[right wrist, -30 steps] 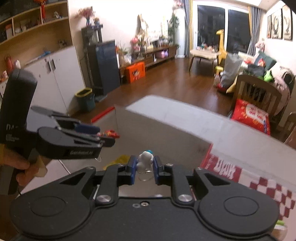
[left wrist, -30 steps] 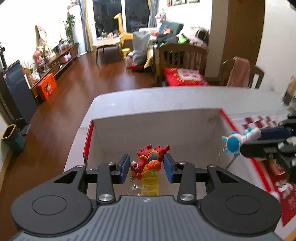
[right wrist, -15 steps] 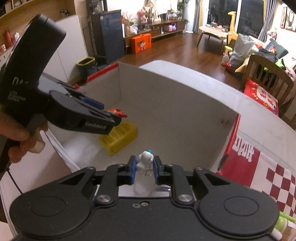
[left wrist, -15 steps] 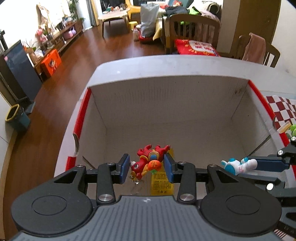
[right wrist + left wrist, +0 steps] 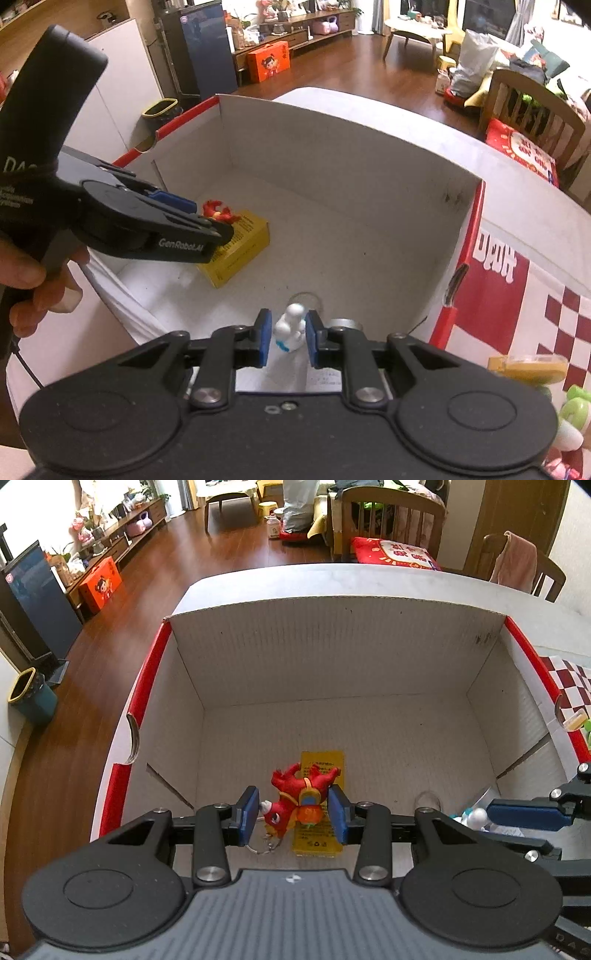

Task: Organize rigid objects
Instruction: 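Open both tools to release the keychain and figurine in the box, then move both tools back toward the items on the cloth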

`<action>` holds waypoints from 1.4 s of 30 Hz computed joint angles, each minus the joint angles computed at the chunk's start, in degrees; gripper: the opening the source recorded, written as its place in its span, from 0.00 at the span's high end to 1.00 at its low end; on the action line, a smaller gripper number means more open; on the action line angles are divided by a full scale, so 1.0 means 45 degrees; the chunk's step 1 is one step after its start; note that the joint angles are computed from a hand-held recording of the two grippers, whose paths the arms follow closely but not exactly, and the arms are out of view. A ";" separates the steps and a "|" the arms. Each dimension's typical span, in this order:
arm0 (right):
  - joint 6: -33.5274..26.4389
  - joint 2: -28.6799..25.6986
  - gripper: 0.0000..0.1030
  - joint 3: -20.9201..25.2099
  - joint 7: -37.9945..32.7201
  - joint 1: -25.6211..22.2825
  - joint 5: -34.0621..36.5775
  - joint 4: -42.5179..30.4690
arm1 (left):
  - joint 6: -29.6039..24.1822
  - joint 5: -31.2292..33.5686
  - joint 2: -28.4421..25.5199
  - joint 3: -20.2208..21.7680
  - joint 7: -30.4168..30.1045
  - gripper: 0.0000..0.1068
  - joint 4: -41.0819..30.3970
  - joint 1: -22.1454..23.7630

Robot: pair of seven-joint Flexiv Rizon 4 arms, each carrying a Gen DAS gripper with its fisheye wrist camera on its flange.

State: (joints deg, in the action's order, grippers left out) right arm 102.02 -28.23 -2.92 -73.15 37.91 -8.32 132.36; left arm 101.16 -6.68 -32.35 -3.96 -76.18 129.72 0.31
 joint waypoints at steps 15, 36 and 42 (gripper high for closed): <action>0.0375 0.0464 0.70 -0.0263 0.0085 0.0367 0.0416 0.0525 | 0.0885 0.0892 0.0660 -0.1843 -0.0743 0.59 0.1181 0.1929; 0.1947 0.2406 0.38 -0.1893 -0.1752 0.3265 0.4175 0.2262 | 0.2455 0.4100 0.2521 -0.3815 -0.2659 0.50 0.2804 0.4229; 0.2510 0.3124 0.27 -0.1943 -0.2532 0.3746 0.5501 0.2880 | 0.3048 0.5320 0.3033 -0.4486 -0.3553 0.41 0.3199 0.4959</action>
State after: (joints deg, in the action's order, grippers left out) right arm 113.32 -14.17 -11.67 -84.54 54.77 16.44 145.32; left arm 114.88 17.26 -18.70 -24.15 -92.17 144.11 22.62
